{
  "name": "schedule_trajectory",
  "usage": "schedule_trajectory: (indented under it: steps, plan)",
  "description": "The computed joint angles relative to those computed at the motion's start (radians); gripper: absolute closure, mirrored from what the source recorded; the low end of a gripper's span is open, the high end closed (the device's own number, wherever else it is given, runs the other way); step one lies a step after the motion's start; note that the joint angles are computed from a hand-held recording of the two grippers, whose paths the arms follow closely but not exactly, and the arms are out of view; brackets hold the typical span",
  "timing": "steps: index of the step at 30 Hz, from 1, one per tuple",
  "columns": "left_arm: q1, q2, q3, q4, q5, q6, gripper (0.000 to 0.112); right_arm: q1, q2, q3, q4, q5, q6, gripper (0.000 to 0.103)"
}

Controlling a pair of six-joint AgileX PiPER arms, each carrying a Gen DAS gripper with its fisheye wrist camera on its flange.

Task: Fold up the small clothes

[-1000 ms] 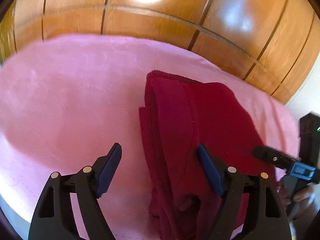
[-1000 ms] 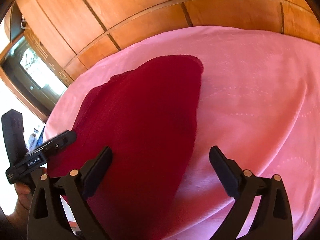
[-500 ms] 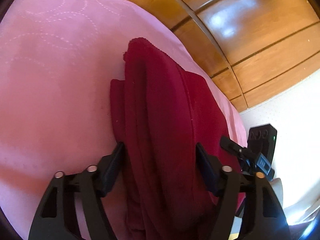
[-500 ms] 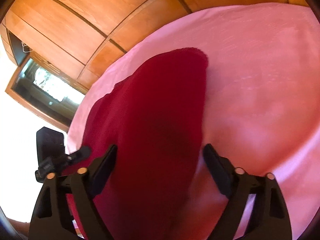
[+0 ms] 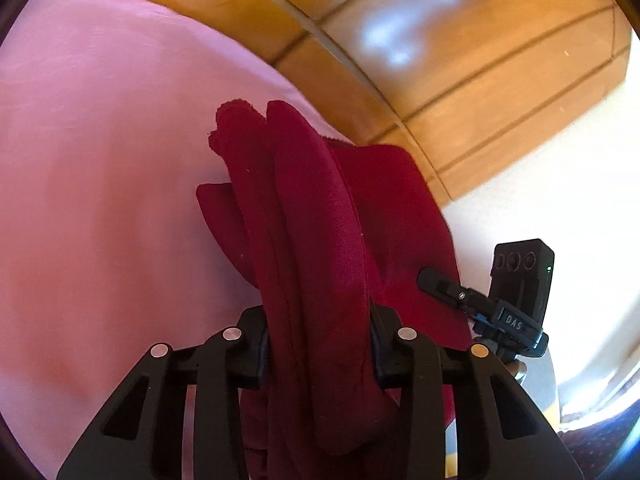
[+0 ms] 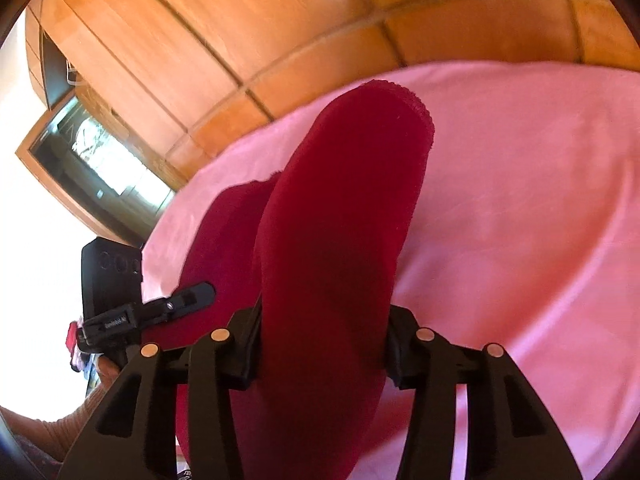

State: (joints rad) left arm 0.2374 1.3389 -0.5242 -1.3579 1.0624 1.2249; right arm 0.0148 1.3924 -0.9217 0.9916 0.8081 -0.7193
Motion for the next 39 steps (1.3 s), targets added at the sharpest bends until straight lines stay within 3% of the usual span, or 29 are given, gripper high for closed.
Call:
schedule_trajectory:
  steps: [6,9,11,15,17,18,19,20,22,26,28,30,33,35,39]
  plan:
    - [-0.407,0.114,-0.231,-0.096,-0.186,-0.094,0.077,-0.269,-0.114,0.004,-0.037,0.079,-0.028,0.057]
    - [-0.605,0.229,-0.446,-0.042,-0.298,-0.204,0.077,-0.432,-0.102,-0.035,-0.043,0.112,-0.062,0.057]
    - [-0.701,0.31,-0.592,0.06,-0.356,-0.315,0.077,-0.501,-0.078,-0.055,-0.048,0.104,-0.08,0.056]
    - [-0.852,0.511,-0.898,0.457,-0.433,-0.689,0.077,-0.547,0.021,-0.057,-0.083,-0.008,-0.073,0.051]
    - [-0.901,0.615,-1.003,0.657,-0.439,-0.844,0.077,-0.528,0.084,-0.044,-0.151,-0.08,-0.024,0.046]
    - [-0.921,0.654,-1.035,0.757,-0.438,-0.92,0.077,-0.522,0.112,-0.027,-0.16,-0.117,-0.019,0.039]
    - [-0.935,0.671,-1.064,0.845,-0.425,-1.005,0.069,-0.527,0.129,-0.003,-0.129,-0.143,-0.05,0.036]
    - [-0.944,0.669,-1.059,0.893,-0.447,-1.052,0.06,-0.571,0.139,0.024,-0.067,-0.137,-0.116,0.031]
    - [-0.938,0.65,-1.03,0.898,-0.468,-1.075,0.054,-0.593,0.136,0.035,-0.022,-0.119,-0.138,0.029]
    - [-0.954,0.569,-0.942,0.955,-0.527,-1.139,0.054,-0.559,0.012,0.048,-0.144,-0.172,-0.043,0.03]
    - [-0.979,0.522,-0.888,1.039,-0.58,-1.22,0.054,-0.545,-0.07,0.061,-0.183,-0.181,-0.015,0.037]
    - [-1.009,0.49,-0.842,1.185,-0.633,-1.351,0.054,-0.516,-0.132,0.075,-0.221,-0.194,0.002,0.053]
    - [-1.034,0.491,-0.815,1.37,-0.642,-1.511,0.054,-0.421,-0.231,0.114,-0.358,-0.202,0.1,0.071]
    - [-1.04,0.499,-0.801,1.415,-0.654,-1.58,0.054,-0.305,-0.243,0.139,-0.534,-0.22,0.272,0.074]
    - [-1.048,0.486,-0.773,1.489,-0.671,-1.668,0.05,-0.11,-0.261,0.288,-0.913,-0.404,0.672,0.073]
